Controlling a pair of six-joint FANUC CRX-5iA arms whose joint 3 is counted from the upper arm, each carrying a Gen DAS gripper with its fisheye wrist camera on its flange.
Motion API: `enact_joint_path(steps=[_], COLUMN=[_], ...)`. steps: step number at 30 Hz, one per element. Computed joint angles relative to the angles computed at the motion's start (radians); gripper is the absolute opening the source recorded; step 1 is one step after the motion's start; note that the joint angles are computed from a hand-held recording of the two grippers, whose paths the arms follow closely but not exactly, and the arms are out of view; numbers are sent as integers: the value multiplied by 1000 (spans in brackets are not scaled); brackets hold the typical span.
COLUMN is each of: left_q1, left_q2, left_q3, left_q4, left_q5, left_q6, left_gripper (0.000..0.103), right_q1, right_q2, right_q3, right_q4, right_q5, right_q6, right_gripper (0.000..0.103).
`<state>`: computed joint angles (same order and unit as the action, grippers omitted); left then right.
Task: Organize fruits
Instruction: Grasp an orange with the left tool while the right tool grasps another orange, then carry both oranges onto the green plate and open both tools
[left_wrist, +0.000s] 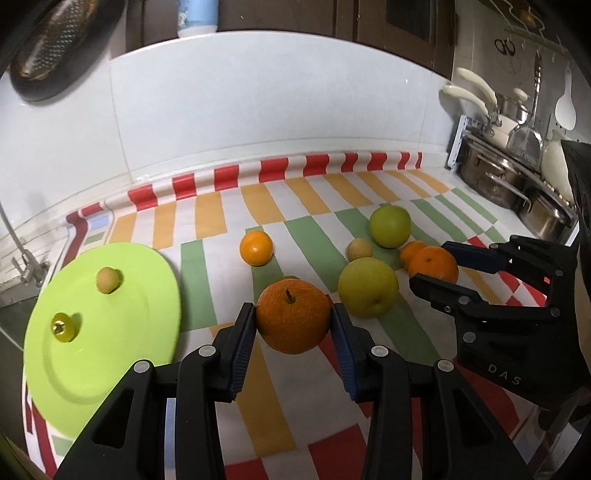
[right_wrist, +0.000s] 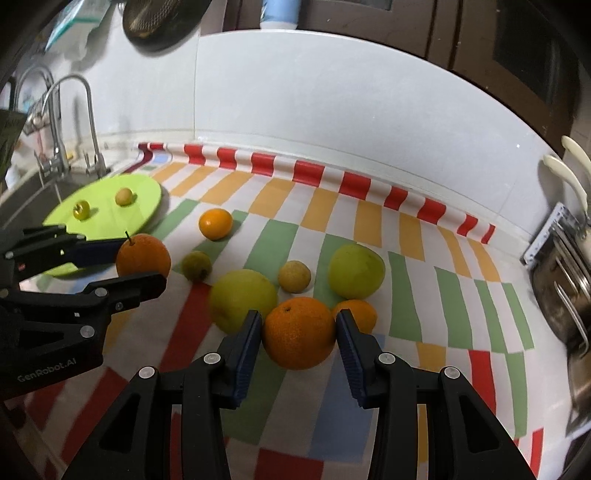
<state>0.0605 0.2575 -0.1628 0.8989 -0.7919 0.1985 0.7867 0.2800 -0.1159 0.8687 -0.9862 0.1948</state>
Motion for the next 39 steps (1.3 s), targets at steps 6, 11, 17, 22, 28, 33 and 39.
enact_joint_path(steps=[6, 11, 17, 22, 28, 33, 39], left_q1=[28, 56, 92, 118, 153, 181, 213], left_q2=[-58, -102, -147, -179, -202, -204, -188], left_q3=[-54, -91, -127, -152, -169, -166, -145], left_q4=[47, 80, 105, 138, 184, 210, 223], left_q5=[8, 9, 15, 21, 18, 23, 19], left_q6=[-29, -46, -56, -87, -128, -148, -153], left_gripper=[41, 41, 41, 41, 41, 41, 41], right_q1=[32, 62, 94, 116, 129, 137, 137], right_q2=[-25, -39, -46, -40, -28, -3, 41], right_q3=[-10, -13, -9, 9, 32, 66, 123], right_q4=[34, 71, 119, 151, 191, 218, 236], right_q5=[-20, -35, -55, -66, -62, -52, -31], right_q6=[-63, -110, -169, -182, -196, -200, -188], right_gripper=[43, 43, 43, 43, 43, 43, 43])
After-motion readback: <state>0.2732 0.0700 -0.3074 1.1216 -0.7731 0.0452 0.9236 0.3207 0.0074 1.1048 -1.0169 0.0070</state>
